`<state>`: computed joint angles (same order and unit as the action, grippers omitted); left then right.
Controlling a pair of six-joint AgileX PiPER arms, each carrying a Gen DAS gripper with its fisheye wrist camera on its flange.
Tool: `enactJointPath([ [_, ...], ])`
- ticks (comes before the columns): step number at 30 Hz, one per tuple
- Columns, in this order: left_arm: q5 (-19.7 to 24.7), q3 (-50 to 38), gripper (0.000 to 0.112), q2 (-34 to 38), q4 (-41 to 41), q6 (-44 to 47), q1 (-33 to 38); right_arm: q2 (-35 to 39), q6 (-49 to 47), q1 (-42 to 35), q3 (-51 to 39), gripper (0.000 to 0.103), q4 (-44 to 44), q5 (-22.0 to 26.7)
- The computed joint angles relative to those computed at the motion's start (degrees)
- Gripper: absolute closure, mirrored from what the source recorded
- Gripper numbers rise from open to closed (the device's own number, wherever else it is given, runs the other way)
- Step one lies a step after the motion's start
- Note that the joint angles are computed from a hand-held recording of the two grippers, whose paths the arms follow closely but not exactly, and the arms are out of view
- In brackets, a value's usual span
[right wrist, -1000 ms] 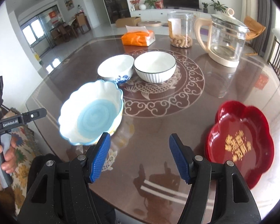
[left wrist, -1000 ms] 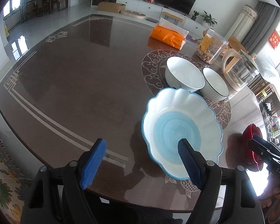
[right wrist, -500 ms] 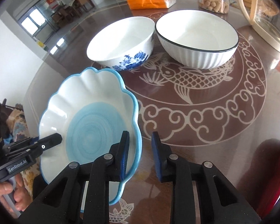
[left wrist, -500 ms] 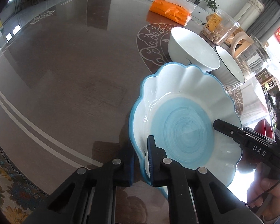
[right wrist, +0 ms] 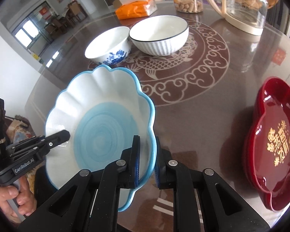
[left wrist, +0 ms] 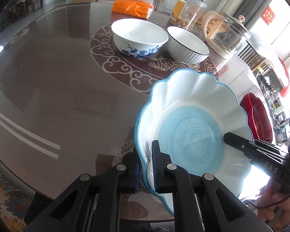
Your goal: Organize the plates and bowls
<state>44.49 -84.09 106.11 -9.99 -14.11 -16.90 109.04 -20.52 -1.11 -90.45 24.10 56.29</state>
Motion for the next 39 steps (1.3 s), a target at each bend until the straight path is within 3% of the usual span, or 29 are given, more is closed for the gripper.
enactJointPath([
  [4,0.08,-1.35,0.103,2.01,-0.16,-0.57,-1.90,-2.91,0.07,-2.09,6.76,0.088,-0.16,-3.66],
  [13,-1.06,-1.19,0.102,2.11,3.24,-1.60,-3.23,-4.15,-3.77,-4.51,11.82,0.086,3.73,-8.70],
  [15,-2.37,-0.60,0.090,1.26,5.01,-3.61,-3.47,-5.69,-4.31,-3.78,13.49,0.082,2.27,-11.88],
  [16,-3.09,-0.08,0.075,0.53,5.66,-4.51,-3.25,-6.28,-4.58,-3.65,13.88,0.078,1.86,-12.84],
  [17,-4.37,0.91,0.057,-0.56,6.69,-6.11,-2.98,-6.67,-5.04,-3.75,13.99,0.065,1.97,-13.35],
  [18,-6.18,2.40,0.049,-2.06,8.60,-8.65,-2.80,-7.29,-5.16,-3.85,14.20,0.056,1.80,-13.97],
  [20,-9.72,5.87,0.034,-5.55,13.90,-15.16,-2.68,-8.52,-5.49,-3.93,14.34,0.052,1.12,-15.26],
  [24,-13.49,11.68,0.032,-11.13,22.15,-25.63,-2.29,-13.16,-5.74,-4.02,16.63,0.042,-0.09,-19.25],
  [27,-14.54,15.76,0.032,-14.91,26.21,-31.93,-2.46,-18.97,-4.16,-3.31,21.58,0.033,-1.83,-26.28],
  [32,-17.30,21.73,0.032,-18.66,38.51,-47.64,-5.60,-26.46,0.47,-2.18,29.69,0.030,-3.25,-34.30],
  [35,-16.65,22.89,0.032,-18.47,42.12,-50.64,-7.25,-29.25,2.34,-1.34,34.11,0.030,-2.86,-37.70],
  [39,-19.87,26.36,0.032,-19.31,46.21,-56.62,-7.38,-31.79,0.26,-0.15,38.49,0.030,1.02,-39.70],
])
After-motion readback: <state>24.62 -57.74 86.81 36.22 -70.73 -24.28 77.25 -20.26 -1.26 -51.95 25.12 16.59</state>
